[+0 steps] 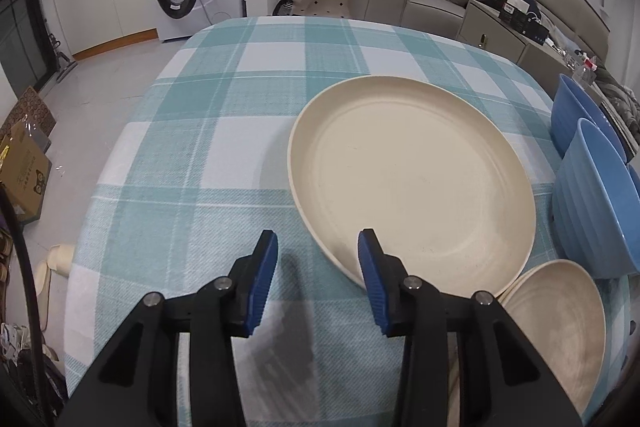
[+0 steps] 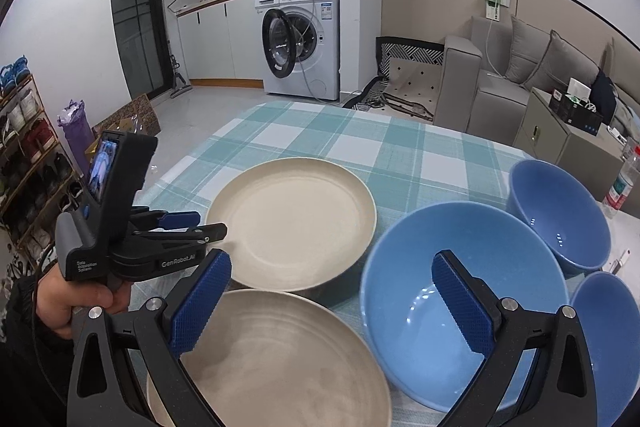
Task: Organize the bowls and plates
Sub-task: 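Close the left tool on the plate rim while the right tool grips the opposite rim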
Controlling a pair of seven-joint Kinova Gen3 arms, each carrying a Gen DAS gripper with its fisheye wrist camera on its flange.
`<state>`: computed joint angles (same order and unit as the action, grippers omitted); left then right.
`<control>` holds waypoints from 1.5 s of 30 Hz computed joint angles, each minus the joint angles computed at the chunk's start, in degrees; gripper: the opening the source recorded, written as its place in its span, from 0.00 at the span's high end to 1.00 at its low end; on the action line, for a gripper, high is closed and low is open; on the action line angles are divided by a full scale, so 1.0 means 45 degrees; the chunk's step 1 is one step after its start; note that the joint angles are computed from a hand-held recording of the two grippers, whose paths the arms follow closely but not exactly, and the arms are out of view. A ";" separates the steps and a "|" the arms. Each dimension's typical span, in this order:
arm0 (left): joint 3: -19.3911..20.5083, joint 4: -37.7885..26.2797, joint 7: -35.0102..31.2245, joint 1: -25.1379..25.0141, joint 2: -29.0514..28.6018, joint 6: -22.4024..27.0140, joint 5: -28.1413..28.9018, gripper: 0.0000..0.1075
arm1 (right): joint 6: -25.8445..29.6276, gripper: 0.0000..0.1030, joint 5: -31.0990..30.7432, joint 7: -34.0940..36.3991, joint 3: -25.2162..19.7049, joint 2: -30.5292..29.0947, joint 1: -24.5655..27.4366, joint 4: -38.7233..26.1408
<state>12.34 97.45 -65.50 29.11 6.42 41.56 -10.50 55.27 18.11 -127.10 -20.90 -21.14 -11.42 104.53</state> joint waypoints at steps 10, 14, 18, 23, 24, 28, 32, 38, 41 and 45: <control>-0.0157 0.0964 -0.0754 -0.0886 -0.0793 -0.0300 0.0712 0.62 | -0.0185 0.01 0.0170 -0.0212 0.0143 0.1313 -0.0552 -0.0554; -0.0160 0.1235 -0.0944 -0.1167 -0.1044 -0.0316 0.0918 0.62 | -0.0335 0.01 -0.0011 -0.0053 0.0575 0.1756 -0.1000 -0.0721; -0.0156 0.1485 -0.1051 -0.1392 -0.1282 -0.0320 0.1029 0.62 | -0.0477 0.01 -0.0100 0.0052 0.0835 0.2175 -0.1304 -0.0836; -0.0206 0.1777 -0.1454 -0.1705 -0.1484 -0.0383 0.1403 0.62 | -0.0462 0.02 0.0054 0.0133 0.1007 0.2717 -0.1671 -0.1063; -0.0216 0.1809 -0.1530 -0.1761 -0.1493 -0.0363 0.1458 0.62 | -0.0504 0.06 -0.0025 0.0243 0.1123 0.2839 -0.1752 -0.1120; -0.0221 0.1813 -0.1621 -0.1902 -0.1475 -0.0240 0.1415 0.62 | -0.0590 0.18 -0.0170 0.0606 0.1457 0.3430 -0.2022 -0.1349; -0.0300 0.1899 -0.1936 -0.2067 -0.1506 -0.0261 0.1710 0.62 | -0.0554 0.27 -0.0244 0.0666 0.1797 0.3996 -0.2194 -0.1474; -0.0279 0.1988 -0.2170 -0.2153 -0.1535 -0.0376 0.1830 0.62 | -0.0692 0.36 -0.0578 0.0987 0.2227 0.4349 -0.2279 -0.1405; -0.0252 0.2005 -0.2158 -0.2142 -0.1531 -0.0422 0.1741 0.62 | -0.0734 0.38 -0.0699 0.1081 0.2308 0.4435 -0.2310 -0.1377; -0.0251 0.2018 -0.2178 -0.2139 -0.1529 -0.0455 0.1733 0.62 | -0.0763 0.45 -0.0927 0.1343 0.2414 0.4605 -0.2319 -0.1368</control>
